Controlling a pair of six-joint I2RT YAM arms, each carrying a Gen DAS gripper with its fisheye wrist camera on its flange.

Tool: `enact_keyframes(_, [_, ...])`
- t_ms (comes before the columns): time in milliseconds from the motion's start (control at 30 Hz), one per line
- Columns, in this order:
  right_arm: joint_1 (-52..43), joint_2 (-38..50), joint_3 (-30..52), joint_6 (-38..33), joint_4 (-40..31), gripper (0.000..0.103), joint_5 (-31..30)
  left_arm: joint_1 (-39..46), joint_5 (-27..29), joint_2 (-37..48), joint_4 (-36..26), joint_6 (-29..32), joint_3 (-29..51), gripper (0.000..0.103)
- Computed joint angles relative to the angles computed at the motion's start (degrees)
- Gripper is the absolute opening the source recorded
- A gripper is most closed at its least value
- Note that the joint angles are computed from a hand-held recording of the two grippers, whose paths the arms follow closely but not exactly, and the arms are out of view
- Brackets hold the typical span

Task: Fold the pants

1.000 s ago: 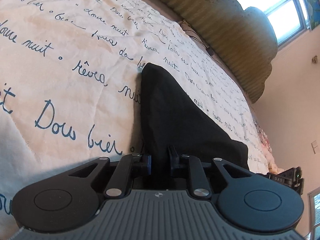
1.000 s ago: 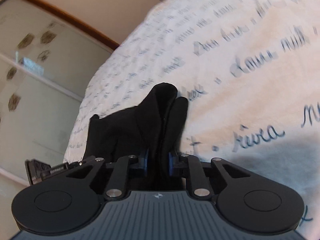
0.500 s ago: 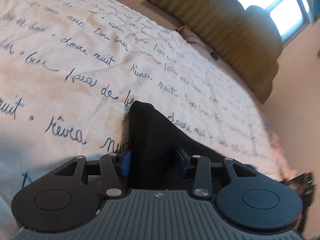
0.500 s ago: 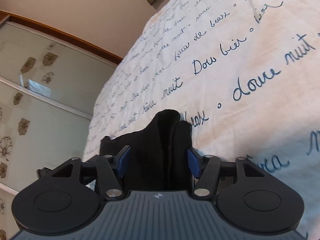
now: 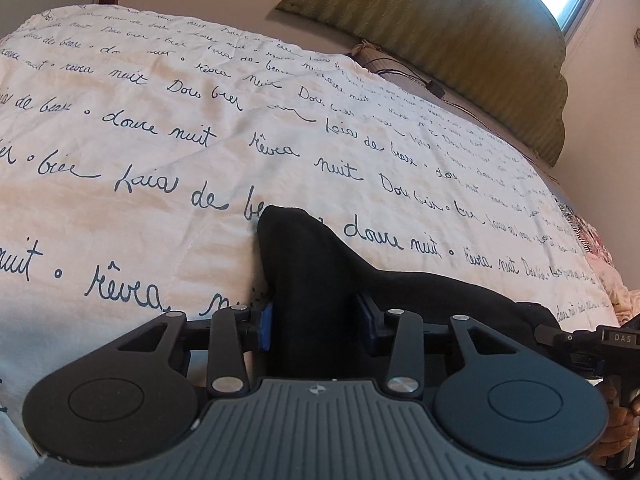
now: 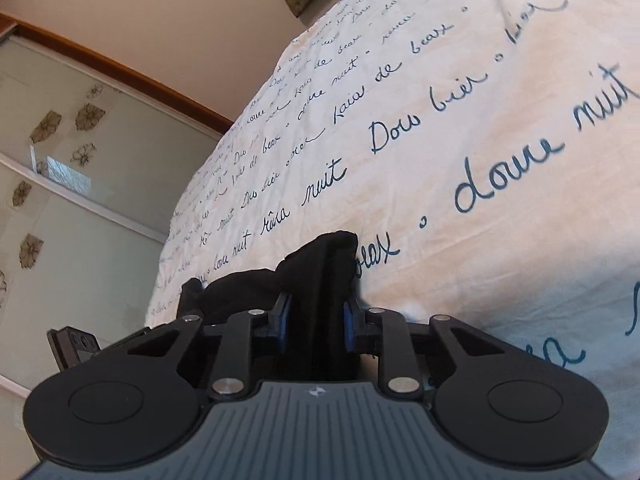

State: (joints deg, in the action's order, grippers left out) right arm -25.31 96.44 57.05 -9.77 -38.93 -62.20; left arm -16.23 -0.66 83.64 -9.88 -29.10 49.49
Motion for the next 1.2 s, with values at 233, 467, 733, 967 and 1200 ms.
enact_keyframes(233, [-1.2, -1.4, -0.8, 2.9, -0.4, 0.046, -1.9, -0.6, -1.3, -0.9, 1.3, 0.8, -1.3, 0.045])
enact_keyframes(467, [-9.0, -5.6, -1.4, -14.5, -16.4, 0.061, -1.0, -2.0, -0.5, -17.5, -4.3, -2.8, -10.6, 0.049])
enact_keyframes(733, [-11.0, -11.7, -6.1, -33.7, -28.7, 0.062, 3.9, -12.3, -0.3, -28.1, -5.4, -11.8, -19.0, 0.059])
enact_keyframes(967, [-11.2, -13.5, -4.4, -33.7, -30.5, 0.022, 4.2, -12.4, -1.3, -27.1, -16.0, -8.6, -12.7, 0.017])
enact_keyframes(1200, [-13.9, -9.7, -7.7, -32.2, -27.4, 0.029, 3.1, -10.6, -0.7, -30.9, -11.2, -8.9, -18.5, 0.038])
